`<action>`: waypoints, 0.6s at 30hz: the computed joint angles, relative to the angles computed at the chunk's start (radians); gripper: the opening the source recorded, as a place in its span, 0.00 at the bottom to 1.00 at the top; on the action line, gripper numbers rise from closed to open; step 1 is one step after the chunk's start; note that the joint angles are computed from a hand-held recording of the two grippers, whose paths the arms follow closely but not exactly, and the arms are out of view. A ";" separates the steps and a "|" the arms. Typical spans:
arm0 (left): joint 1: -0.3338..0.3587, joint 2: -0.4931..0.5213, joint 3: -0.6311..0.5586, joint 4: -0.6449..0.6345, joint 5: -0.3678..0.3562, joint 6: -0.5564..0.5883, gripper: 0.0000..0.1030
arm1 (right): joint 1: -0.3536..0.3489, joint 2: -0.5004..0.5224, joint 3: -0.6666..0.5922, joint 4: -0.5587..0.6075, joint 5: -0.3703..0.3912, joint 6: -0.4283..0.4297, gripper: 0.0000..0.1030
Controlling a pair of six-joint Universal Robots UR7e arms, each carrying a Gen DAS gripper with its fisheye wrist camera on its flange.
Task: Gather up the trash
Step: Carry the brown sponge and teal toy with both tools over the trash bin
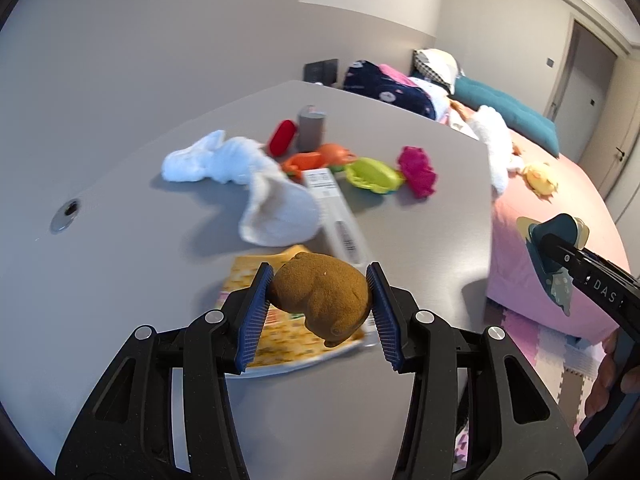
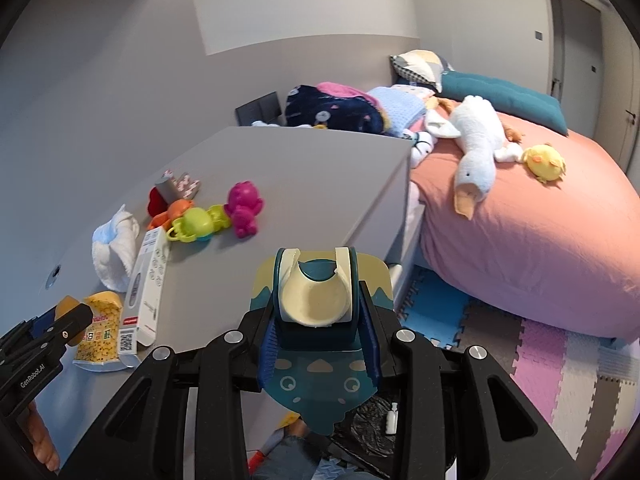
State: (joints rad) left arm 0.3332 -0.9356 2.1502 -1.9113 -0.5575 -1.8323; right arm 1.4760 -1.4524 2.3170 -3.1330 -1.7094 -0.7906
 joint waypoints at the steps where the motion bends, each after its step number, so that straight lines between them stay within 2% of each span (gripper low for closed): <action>1: 0.003 0.011 -0.008 -0.020 0.003 0.025 0.46 | -0.006 -0.003 -0.002 0.002 0.002 -0.001 0.35; 18: 0.053 0.167 -0.114 -0.352 0.015 0.393 0.46 | -0.085 -0.069 -0.026 0.006 0.016 0.003 0.35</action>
